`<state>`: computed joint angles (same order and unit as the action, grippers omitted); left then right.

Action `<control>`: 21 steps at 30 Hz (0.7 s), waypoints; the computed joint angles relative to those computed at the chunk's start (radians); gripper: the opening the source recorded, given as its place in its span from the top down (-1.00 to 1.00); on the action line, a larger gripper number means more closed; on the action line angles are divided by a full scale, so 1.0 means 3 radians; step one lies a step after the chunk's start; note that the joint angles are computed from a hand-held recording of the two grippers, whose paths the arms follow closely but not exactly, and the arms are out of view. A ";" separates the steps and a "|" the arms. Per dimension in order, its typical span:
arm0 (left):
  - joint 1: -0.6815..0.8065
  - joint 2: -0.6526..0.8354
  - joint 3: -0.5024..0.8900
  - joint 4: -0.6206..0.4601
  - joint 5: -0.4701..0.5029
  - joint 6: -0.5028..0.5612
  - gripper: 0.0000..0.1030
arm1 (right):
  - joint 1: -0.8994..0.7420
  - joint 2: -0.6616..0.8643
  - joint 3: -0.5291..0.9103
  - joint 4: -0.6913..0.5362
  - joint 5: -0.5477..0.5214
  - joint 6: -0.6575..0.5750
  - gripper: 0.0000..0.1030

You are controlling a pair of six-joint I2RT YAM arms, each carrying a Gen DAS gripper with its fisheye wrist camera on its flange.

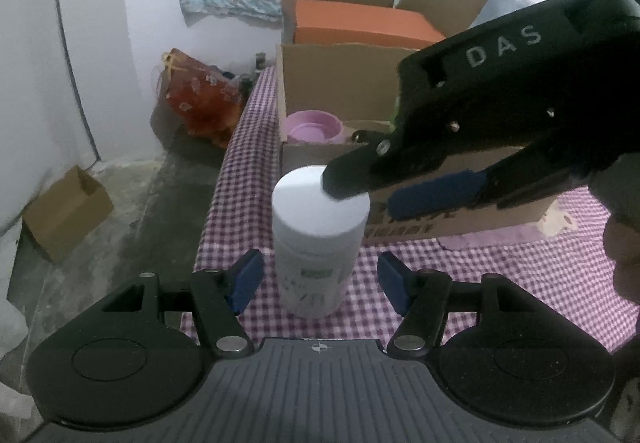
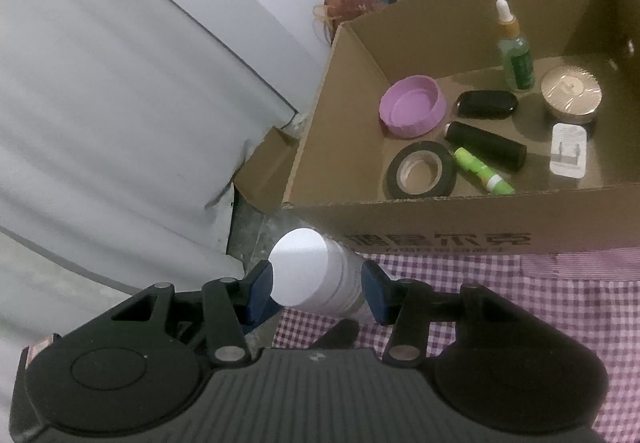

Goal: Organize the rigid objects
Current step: 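Close the right tool around the white pill bottle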

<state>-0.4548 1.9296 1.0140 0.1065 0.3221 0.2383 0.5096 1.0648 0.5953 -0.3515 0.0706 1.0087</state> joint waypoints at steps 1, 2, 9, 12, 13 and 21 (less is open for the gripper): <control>-0.0011 0.0020 0.0025 -0.0003 -0.0013 -0.0004 -0.21 | -0.0012 0.0025 -0.0003 0.0026 -0.0022 -0.0007 -0.01; -0.0021 0.0036 0.0048 -0.0013 -0.0025 -0.0013 -0.18 | -0.0019 0.0047 -0.0005 0.0050 -0.0039 -0.0014 -0.01; -0.0073 0.0097 0.0112 -0.0007 -0.0110 -0.0060 0.00 | -0.0029 0.0166 0.0010 0.0159 -0.0087 -0.0055 0.02; -0.0062 0.0132 0.0170 -0.0034 -0.0103 -0.0086 0.00 | -0.0015 0.0191 0.0006 0.0185 -0.0065 -0.0064 0.09; -0.0064 0.0126 0.0163 -0.0028 -0.0110 -0.0094 0.01 | -0.0009 0.0186 0.0001 0.0186 -0.0059 -0.0064 0.10; -0.0115 0.0010 0.0046 -0.0031 -0.0090 -0.0076 0.02 | 0.0114 -0.0100 -0.0067 -0.0046 0.0078 0.0051 0.11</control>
